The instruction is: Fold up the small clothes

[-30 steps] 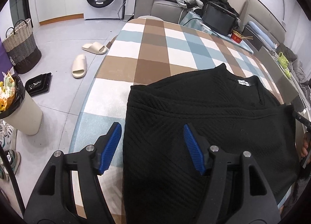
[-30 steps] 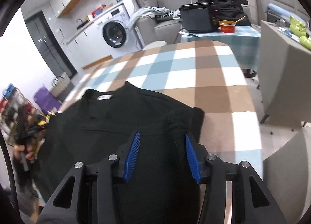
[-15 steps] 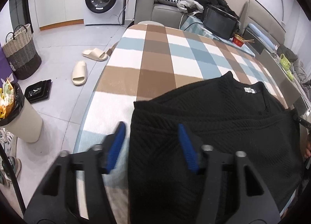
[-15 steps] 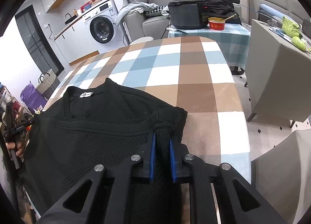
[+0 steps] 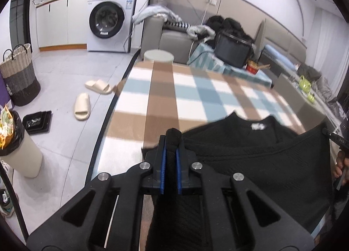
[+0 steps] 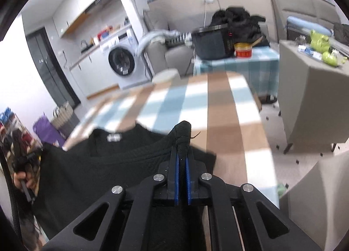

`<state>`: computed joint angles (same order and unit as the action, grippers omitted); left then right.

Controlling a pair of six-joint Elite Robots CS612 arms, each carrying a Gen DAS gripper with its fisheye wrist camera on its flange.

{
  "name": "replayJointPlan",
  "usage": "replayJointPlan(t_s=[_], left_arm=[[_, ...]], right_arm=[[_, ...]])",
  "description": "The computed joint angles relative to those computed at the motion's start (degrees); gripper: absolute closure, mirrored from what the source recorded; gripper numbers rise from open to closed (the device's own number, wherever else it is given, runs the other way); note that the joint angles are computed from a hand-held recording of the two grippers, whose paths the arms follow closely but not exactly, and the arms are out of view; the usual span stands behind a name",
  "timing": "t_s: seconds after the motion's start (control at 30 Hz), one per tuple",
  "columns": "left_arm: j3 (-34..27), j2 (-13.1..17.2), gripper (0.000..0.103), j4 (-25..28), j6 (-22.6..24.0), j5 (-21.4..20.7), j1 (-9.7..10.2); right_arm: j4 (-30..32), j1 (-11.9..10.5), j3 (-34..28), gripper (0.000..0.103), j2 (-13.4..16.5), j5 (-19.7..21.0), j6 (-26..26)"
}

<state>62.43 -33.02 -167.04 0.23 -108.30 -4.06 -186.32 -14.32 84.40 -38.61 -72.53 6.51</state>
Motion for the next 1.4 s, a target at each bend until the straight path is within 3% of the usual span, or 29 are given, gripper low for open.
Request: replayJointPlan(t_s=[0.1,0.2,0.3,0.37,0.4,0.57,0.83,0.97,1.13,1.2,1.3,1.4], left_arm=[[-2.22,0.62,0.098,-0.57,-1.47,0.92,-0.12],[-6.20,2.56,0.097,1.39,-3.00,2.93,-0.51],[-9.99,4.52,0.085,8.18,-3.13,8.66,-1.40],[-11.62,5.10,0.079,14.46,-3.70,8.25,-1.24],[-11.20,4.96,0.076,15.12,-3.84,7.14,-1.00],[-5.90,2.62,0.058,12.16,-3.60,7.41,-0.64],[5.91,-3.66,0.046,4.39,-2.96,5.41,-0.57],[12.45,-7.18,0.037,0.48,-1.01,2.64,-0.89],[19.99,-11.18,0.031,-4.04,1.47,3.27,-2.36],[22.69,-12.64,0.019,-5.74,2.31,1.78,-2.75],[26.07,-14.42,0.016,-8.41,2.34,1.50,-3.45],[27.86,-15.52,0.013,-8.74,1.65,2.71,-4.28]], right_arm=[[-2.30,0.28,-1.55,0.098,0.20,-2.10,1.16],[0.78,0.93,-5.93,0.098,1.97,-6.31,1.88],[8.54,1.67,-9.98,0.077,3.71,-11.14,2.06],[11.08,1.28,-10.46,0.077,4.08,-9.60,3.46],[12.23,1.12,-10.18,0.076,3.93,-9.13,3.61],[12.86,0.49,-6.43,0.072,2.15,-8.26,3.26],[10.69,-0.09,0.16,0.059,-1.21,-2.70,3.75],[9.64,1.00,3.09,0.056,-2.73,-2.54,-0.54],[9.74,2.59,6.90,0.052,-4.48,-3.31,-5.12],[10.00,3.30,8.34,0.051,-5.26,-3.51,-5.93],[9.99,4.40,9.41,0.044,-5.84,-4.20,-7.41],[9.79,5.66,9.75,0.044,-5.89,-4.23,-9.40]])
